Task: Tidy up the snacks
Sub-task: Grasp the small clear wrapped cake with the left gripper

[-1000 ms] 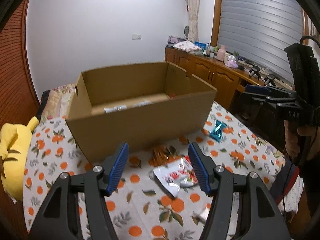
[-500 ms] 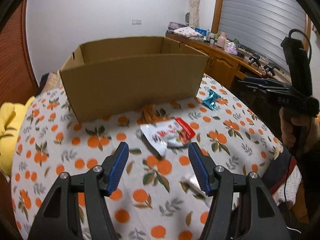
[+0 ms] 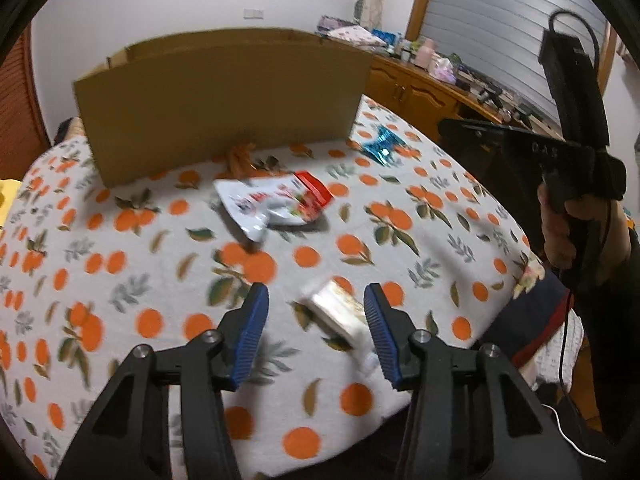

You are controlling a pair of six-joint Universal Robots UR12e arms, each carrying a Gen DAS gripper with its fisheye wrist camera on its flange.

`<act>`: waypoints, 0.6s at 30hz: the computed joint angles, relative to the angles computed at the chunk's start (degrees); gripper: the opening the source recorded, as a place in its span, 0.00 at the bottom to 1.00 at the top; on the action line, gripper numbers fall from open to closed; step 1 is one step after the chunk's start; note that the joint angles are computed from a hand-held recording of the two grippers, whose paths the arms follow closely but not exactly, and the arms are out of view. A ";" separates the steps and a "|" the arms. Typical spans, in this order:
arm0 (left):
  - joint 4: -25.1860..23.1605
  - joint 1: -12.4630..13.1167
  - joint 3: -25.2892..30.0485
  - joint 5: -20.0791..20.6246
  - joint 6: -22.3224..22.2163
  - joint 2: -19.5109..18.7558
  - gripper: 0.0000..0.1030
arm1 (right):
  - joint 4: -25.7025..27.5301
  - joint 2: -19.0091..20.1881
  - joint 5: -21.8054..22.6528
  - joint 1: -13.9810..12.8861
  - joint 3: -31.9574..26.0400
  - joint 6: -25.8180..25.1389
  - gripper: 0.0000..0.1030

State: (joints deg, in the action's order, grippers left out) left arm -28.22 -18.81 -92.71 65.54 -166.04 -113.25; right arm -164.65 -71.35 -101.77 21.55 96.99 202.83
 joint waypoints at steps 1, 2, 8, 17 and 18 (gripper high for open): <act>-0.54 -0.16 0.10 0.04 0.05 -0.10 0.47 | 0.03 0.05 0.17 0.00 0.05 0.08 0.71; -0.91 -0.30 0.18 0.03 0.02 -0.16 0.47 | 0.09 0.14 0.37 0.01 0.07 0.17 0.71; -2.26 -0.87 0.61 -0.87 -0.59 -1.06 0.47 | 0.94 1.10 1.54 0.02 -0.22 0.34 0.71; 1.02 -1.06 -0.17 2.01 1.11 -1.13 0.18 | 1.99 1.91 1.80 -0.58 -0.25 1.13 0.71; 1.21 -0.87 -0.29 1.86 0.97 -1.09 0.18 | 2.05 1.97 2.03 -0.72 -0.24 1.33 0.71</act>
State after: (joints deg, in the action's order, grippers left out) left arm -27.01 -19.67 -93.00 67.40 -165.07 -114.33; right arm -162.60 -69.38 -99.73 20.83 96.75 204.17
